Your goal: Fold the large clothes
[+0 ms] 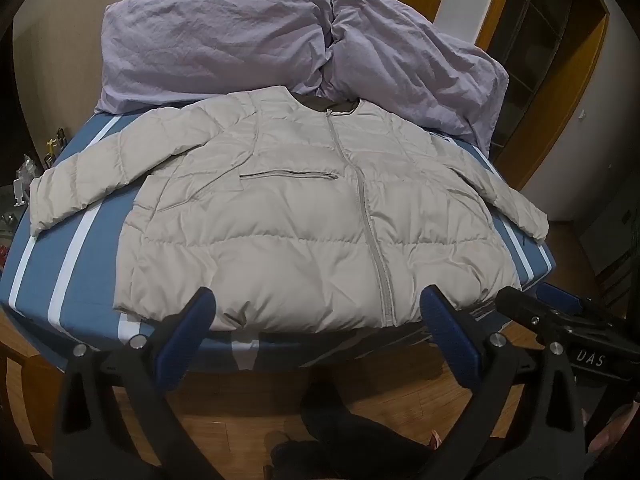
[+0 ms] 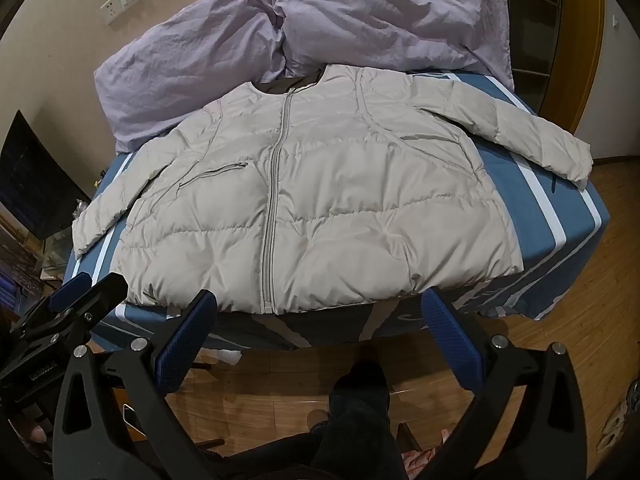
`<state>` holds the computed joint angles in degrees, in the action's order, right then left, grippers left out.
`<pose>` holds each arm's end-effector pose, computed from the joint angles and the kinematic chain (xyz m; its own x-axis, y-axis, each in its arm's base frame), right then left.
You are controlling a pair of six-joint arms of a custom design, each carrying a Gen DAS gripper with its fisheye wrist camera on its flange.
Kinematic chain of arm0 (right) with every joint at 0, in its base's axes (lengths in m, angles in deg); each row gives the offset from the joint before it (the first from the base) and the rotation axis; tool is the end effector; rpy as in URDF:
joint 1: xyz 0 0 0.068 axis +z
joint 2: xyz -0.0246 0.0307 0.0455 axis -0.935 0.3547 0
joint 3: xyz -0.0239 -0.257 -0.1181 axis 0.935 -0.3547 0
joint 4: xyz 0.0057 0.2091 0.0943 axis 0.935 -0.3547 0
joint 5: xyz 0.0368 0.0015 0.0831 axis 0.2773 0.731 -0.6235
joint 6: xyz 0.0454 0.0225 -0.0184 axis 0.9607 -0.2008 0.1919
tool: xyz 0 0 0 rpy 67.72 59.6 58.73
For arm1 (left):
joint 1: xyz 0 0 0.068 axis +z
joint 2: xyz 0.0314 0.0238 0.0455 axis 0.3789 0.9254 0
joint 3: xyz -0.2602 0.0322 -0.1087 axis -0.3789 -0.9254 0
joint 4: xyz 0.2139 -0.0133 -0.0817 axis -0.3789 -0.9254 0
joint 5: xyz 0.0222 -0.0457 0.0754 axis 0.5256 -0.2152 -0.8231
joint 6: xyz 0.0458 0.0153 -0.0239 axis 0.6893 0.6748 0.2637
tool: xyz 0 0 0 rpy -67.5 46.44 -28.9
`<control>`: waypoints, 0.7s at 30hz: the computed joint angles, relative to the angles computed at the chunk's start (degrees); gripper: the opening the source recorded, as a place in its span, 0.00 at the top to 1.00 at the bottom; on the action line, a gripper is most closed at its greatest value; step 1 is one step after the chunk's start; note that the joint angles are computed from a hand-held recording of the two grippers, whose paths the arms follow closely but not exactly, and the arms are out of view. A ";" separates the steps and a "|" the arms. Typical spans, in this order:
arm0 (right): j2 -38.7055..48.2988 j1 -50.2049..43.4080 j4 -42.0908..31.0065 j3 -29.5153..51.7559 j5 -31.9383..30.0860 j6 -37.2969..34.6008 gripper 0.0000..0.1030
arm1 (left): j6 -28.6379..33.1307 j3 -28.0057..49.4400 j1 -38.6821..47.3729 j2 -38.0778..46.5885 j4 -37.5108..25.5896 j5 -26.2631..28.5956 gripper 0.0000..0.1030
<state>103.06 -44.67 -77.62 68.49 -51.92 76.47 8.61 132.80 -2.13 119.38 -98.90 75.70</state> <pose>0.2145 0.0823 0.2551 -0.6247 0.5321 -0.5714 0.5289 0.8268 0.1917 0.3012 -0.1457 0.2707 -0.7181 0.3022 -0.6269 0.5190 0.8326 -0.1932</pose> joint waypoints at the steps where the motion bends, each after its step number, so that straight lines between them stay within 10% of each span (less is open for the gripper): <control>1: 0.06 -0.01 -0.03 0.03 -0.03 -0.02 0.01 | -0.01 0.06 0.02 0.03 -0.09 0.09 0.02; 21: 0.43 -0.33 0.50 -0.02 -0.42 -0.17 0.01 | 0.11 0.37 -0.07 0.15 -0.67 -0.31 0.02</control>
<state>103.49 -45.00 -77.12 68.47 -52.34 76.30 8.72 133.17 -2.20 119.53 -99.57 75.39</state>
